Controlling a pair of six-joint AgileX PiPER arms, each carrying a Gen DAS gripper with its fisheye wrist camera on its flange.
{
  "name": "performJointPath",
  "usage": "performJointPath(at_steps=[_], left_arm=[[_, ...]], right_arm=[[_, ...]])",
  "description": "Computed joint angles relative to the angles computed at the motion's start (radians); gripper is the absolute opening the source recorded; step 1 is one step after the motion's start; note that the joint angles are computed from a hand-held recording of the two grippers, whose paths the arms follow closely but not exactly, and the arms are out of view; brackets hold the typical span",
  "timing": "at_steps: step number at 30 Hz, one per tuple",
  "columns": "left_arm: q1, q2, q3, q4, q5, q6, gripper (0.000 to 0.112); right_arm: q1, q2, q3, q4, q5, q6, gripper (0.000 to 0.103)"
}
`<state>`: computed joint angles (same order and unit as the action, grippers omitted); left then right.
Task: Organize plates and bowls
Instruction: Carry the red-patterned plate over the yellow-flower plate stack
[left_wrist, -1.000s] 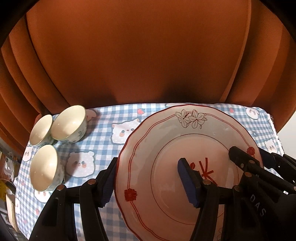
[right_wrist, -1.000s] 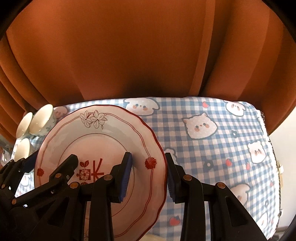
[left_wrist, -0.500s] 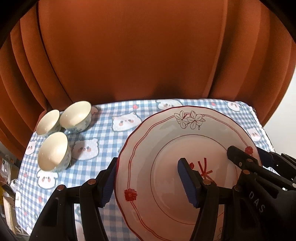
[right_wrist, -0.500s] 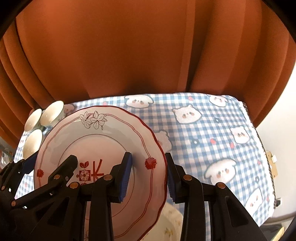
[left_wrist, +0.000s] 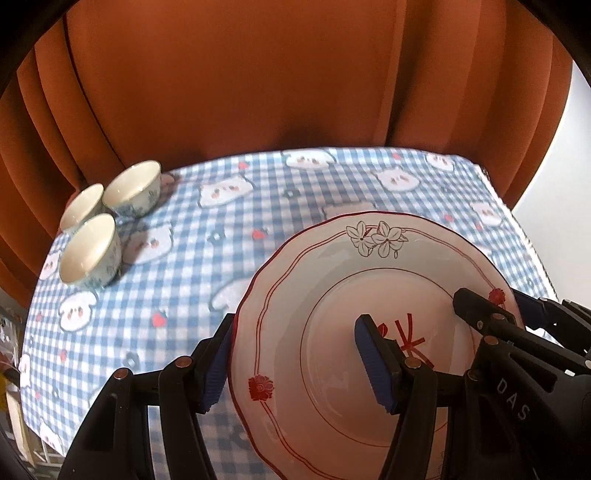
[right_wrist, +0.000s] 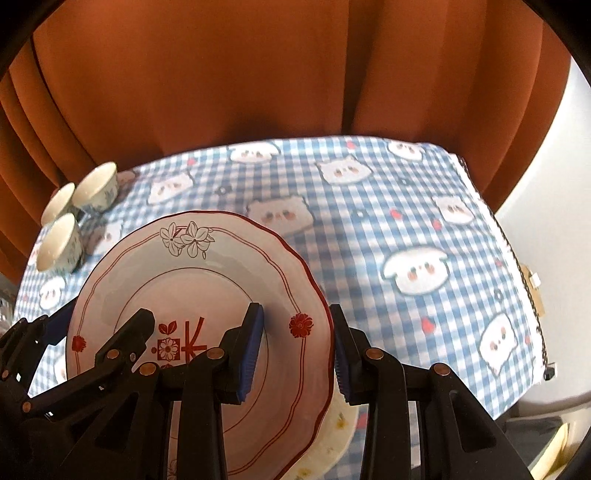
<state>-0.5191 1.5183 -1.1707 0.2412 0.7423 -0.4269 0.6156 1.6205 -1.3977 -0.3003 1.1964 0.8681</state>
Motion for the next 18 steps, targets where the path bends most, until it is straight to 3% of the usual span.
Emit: performJointPath(at_steps=[7,18], left_arm=[[-0.081,0.032,0.057,0.028,-0.01,-0.106,0.064],[-0.153,0.092,0.111,0.097,-0.041,-0.287,0.064]], right_arm=[[-0.025,-0.065,0.153,0.036,-0.047,-0.037,0.038],[-0.104,-0.104,0.342,0.102,-0.198,-0.139,0.038]])
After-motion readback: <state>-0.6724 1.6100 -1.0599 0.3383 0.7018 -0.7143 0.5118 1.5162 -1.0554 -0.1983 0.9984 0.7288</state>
